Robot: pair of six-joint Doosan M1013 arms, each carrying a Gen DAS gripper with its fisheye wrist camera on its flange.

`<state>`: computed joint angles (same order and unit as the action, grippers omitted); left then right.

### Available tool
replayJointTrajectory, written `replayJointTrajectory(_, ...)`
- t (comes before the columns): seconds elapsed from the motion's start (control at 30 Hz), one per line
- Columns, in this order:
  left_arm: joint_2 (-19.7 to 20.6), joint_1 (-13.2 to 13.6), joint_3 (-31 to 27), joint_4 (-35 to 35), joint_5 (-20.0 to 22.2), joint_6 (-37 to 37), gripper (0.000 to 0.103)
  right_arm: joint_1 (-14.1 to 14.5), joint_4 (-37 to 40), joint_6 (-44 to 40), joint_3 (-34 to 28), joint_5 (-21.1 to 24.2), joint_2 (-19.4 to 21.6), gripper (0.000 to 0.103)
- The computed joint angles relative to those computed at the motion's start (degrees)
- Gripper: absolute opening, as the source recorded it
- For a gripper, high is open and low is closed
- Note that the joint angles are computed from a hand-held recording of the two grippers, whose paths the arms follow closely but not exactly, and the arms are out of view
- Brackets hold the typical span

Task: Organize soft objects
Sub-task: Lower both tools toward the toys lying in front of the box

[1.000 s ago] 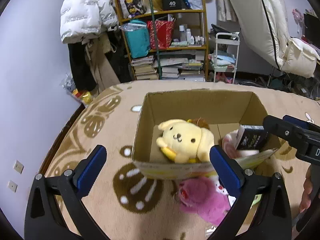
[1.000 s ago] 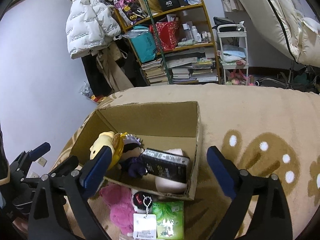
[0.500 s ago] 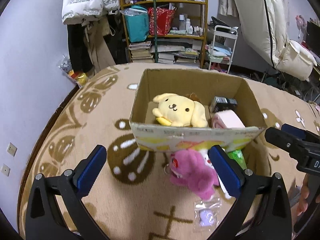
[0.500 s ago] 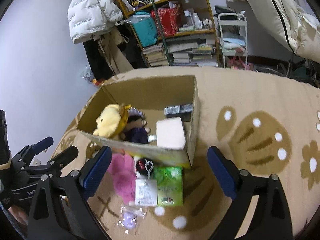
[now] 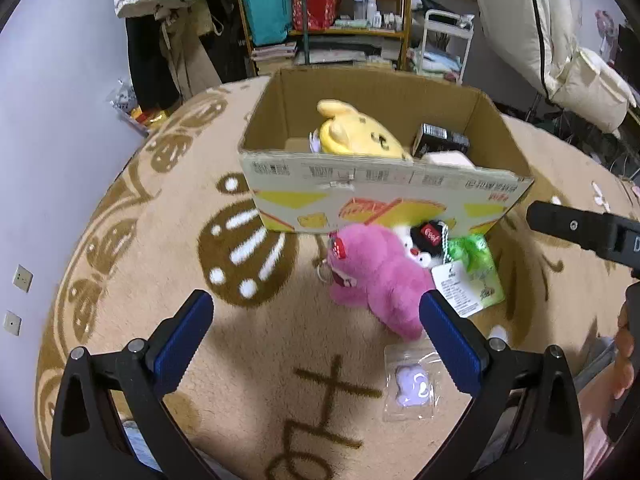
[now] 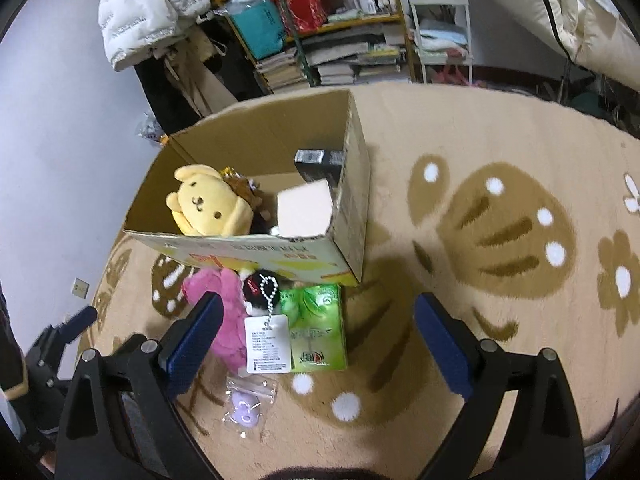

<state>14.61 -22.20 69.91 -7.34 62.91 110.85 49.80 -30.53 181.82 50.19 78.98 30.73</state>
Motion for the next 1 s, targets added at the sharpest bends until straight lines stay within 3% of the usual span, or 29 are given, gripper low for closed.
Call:
replayJointTrajectory(0.1,0.37,-0.42,0.37,1.22,0.18,-0.44,0.102,-0.42,1.58,-0.57,-0.45,0.38,0.48,0.100)
replayJointTrajectory(0.73,4.75,-0.62,-2.51,0.02,10.60,-4.27,0.102,-4.17,12.78,-2.74,0.36,-0.32,1.98,0.100)
replayJointTrajectory(1.0,5.19,-1.17,-2.07,1.38,12.34,-4.21,0.102,-5.17,15.88,-3.33,0.63,0.17,2.61,0.100)
